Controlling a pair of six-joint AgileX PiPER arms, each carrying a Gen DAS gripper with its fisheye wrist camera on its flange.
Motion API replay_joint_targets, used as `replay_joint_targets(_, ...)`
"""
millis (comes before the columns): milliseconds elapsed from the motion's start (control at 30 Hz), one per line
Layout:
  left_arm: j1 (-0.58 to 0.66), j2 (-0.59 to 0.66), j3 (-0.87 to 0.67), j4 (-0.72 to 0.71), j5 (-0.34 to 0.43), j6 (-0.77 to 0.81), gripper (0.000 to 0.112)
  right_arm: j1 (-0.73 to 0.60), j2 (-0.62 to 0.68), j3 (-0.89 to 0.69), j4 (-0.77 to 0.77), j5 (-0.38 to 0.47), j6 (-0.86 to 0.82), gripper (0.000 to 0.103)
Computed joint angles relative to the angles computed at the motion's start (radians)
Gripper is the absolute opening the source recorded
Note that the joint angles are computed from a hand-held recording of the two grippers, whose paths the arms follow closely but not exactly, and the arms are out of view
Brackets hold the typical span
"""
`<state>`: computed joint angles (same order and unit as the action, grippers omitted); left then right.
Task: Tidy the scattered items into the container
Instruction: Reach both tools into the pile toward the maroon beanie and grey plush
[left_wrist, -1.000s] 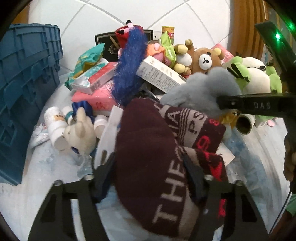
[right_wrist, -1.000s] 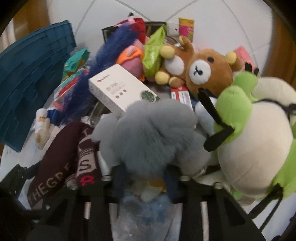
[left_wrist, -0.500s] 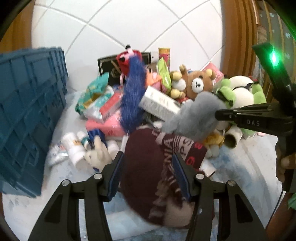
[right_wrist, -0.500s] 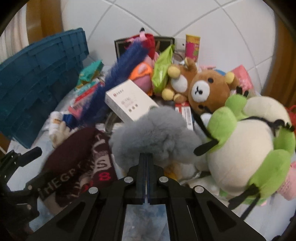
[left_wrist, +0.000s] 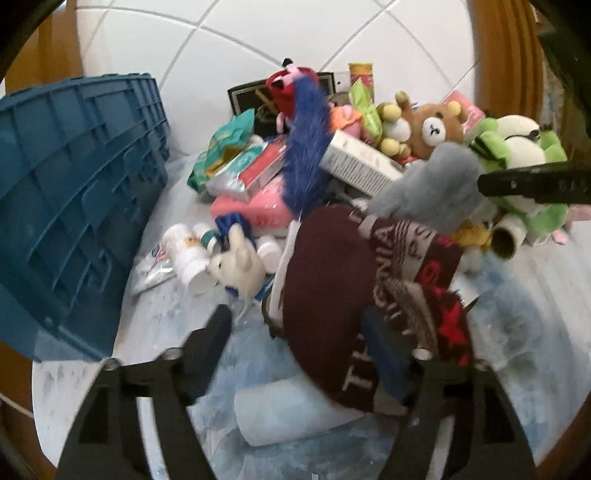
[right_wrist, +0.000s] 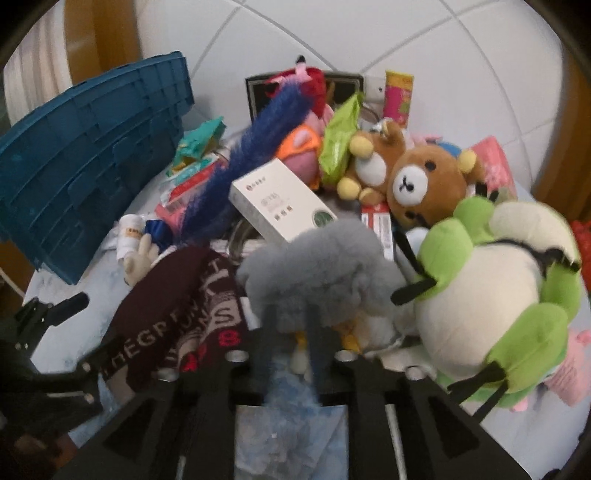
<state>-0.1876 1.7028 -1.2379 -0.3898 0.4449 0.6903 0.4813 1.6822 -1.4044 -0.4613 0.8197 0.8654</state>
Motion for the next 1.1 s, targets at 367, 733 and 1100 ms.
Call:
replay_joint_targets(367,-0.018,0.007,0.029,-0.103,-0.009,0.059,0.088,-0.095,0.034,0.017,0.069,-0.075,-0.021,0.084)
replay_joint_targets(733,-0.075,0.127,-0.043,-0.013,0.017,-0.025,0.089,-0.114,0.243,-0.224,0.090,0.016,-0.070,0.086)
replay_joint_targets(1100,0.021,0.081,-0.074,-0.241,0.131,0.192,0.047,-0.051,0.203,-0.197,0.015,0.003,-0.079,0.034)
